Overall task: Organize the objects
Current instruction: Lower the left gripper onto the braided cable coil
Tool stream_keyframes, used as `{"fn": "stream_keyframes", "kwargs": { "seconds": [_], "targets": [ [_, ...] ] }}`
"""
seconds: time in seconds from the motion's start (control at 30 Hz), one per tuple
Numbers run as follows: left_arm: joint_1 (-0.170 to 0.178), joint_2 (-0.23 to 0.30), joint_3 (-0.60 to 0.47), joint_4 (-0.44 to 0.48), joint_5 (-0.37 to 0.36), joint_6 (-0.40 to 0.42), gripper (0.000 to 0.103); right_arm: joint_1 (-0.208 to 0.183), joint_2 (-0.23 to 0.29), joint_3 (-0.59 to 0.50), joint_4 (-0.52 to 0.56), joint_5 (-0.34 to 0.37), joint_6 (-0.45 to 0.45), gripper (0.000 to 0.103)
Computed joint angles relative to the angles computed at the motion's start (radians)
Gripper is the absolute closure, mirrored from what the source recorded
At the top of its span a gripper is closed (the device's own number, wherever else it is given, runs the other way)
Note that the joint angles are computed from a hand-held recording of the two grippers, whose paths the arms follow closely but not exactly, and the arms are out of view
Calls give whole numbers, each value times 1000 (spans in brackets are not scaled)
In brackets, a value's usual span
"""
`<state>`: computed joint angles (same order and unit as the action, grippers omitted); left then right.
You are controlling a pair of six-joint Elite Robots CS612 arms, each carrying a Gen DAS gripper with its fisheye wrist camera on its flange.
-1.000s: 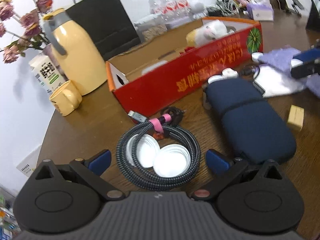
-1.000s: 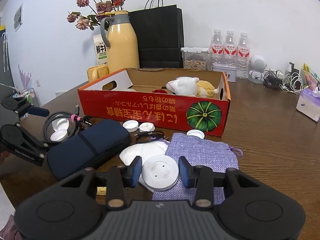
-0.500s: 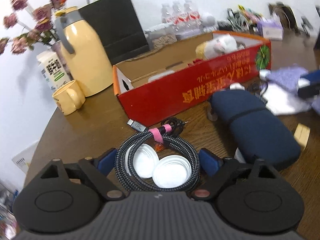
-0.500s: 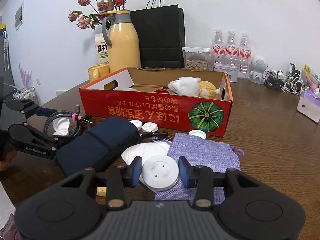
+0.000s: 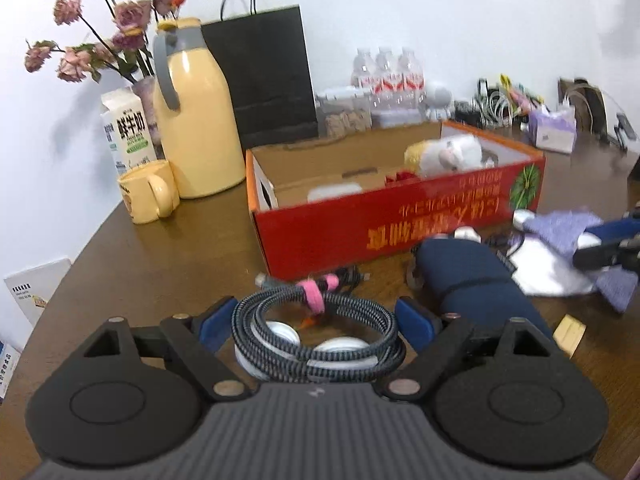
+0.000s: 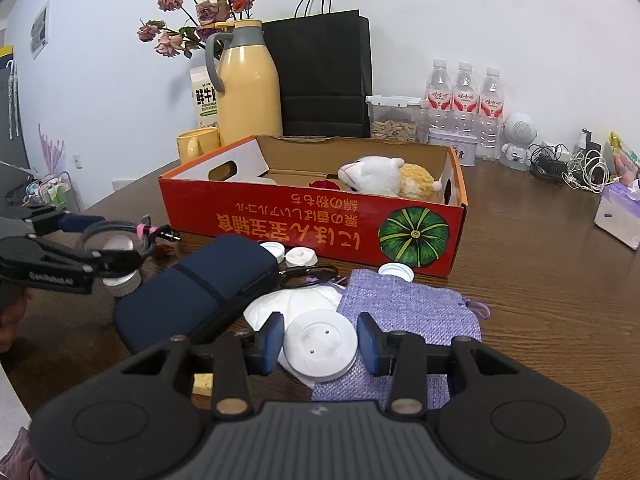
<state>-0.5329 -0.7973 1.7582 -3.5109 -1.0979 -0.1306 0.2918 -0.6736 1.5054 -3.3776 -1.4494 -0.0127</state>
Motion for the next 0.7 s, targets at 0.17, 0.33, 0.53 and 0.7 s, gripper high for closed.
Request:
{"fn": "stream_keyframes", "kwargs": {
  "seconds": [0.17, 0.33, 0.53, 0.7],
  "targets": [
    [-2, 1, -7, 7, 1, -6, 17, 2, 1, -2, 3, 6, -7, 64],
    [-2, -12, -5, 106, 9, -47, 15, 1, 1, -1, -1, 2, -4, 64],
    [0, -19, -11, 198, 9, -58, 12, 1, 3, -1, 0, 7, -2, 64],
    [1, -17, -22, 239, 5, -42, 5, 1, 2, 1, -3, 2, 4, 64]
  ]
}}
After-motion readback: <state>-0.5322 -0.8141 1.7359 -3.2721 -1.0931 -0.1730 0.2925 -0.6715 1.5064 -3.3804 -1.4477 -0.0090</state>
